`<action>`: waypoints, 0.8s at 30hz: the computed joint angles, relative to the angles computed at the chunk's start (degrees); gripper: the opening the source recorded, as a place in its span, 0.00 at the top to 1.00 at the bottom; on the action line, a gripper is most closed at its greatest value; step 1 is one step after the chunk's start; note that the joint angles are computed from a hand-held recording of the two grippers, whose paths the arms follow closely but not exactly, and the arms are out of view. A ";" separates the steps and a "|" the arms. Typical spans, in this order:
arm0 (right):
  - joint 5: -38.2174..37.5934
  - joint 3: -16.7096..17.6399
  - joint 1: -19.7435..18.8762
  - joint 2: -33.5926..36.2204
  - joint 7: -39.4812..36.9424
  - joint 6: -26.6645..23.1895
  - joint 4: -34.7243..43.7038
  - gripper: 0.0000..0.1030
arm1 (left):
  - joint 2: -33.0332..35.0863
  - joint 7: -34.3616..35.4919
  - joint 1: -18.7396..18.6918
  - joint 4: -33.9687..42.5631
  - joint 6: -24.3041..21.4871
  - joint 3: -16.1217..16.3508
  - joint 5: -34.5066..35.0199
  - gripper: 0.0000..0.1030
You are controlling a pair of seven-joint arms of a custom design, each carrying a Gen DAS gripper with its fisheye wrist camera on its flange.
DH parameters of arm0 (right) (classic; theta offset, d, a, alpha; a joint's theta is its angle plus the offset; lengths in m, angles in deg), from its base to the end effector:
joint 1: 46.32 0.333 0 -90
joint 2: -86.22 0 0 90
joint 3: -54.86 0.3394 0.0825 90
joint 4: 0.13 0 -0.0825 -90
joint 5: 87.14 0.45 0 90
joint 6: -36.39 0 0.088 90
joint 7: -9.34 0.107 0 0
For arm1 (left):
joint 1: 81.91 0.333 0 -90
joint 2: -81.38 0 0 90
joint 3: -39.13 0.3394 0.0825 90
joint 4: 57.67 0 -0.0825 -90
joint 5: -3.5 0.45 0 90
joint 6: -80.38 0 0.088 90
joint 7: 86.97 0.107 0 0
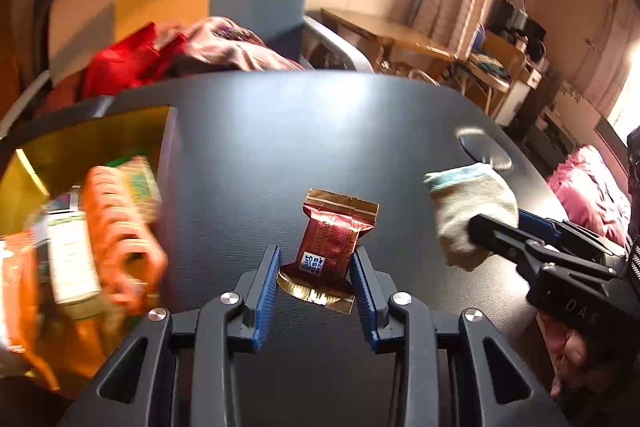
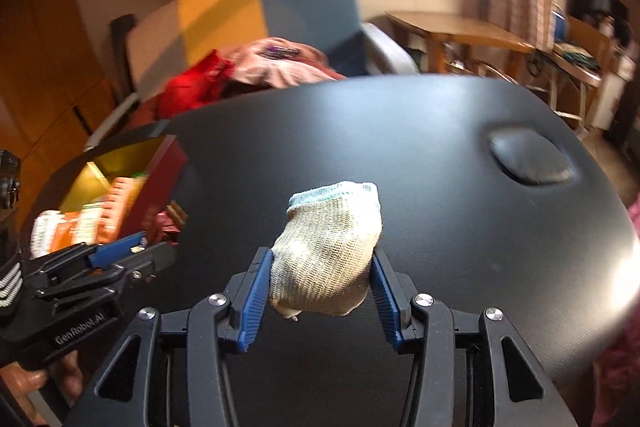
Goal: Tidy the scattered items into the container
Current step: 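Carry the candy and sock over the gold tray and open both tools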
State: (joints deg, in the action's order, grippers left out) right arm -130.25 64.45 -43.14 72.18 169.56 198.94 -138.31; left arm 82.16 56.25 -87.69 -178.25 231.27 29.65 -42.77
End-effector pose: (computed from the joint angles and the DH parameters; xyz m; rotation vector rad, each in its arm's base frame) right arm 0.5228 0.1571 0.4539 -1.4251 2.0243 -0.6829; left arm 0.6218 -0.1508 0.4513 -1.3211 2.4385 -1.0355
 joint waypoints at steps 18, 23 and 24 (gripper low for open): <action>29.09 -0.91 12.93 24.45 -36.35 9.10 26.25 0.53 | 1.74 -11.96 7.79 2.83 7.62 4.81 9.58 0.66; 34.06 -1.85 15.20 30.36 -42.71 5.70 33.88 0.53 | 5.91 -17.22 9.42 5.54 10.07 4.20 15.90 0.66; 35.18 -2.00 15.55 31.48 -43.97 4.92 35.41 0.53 | 6.80 -18.45 9.70 6.26 10.21 4.10 17.60 0.66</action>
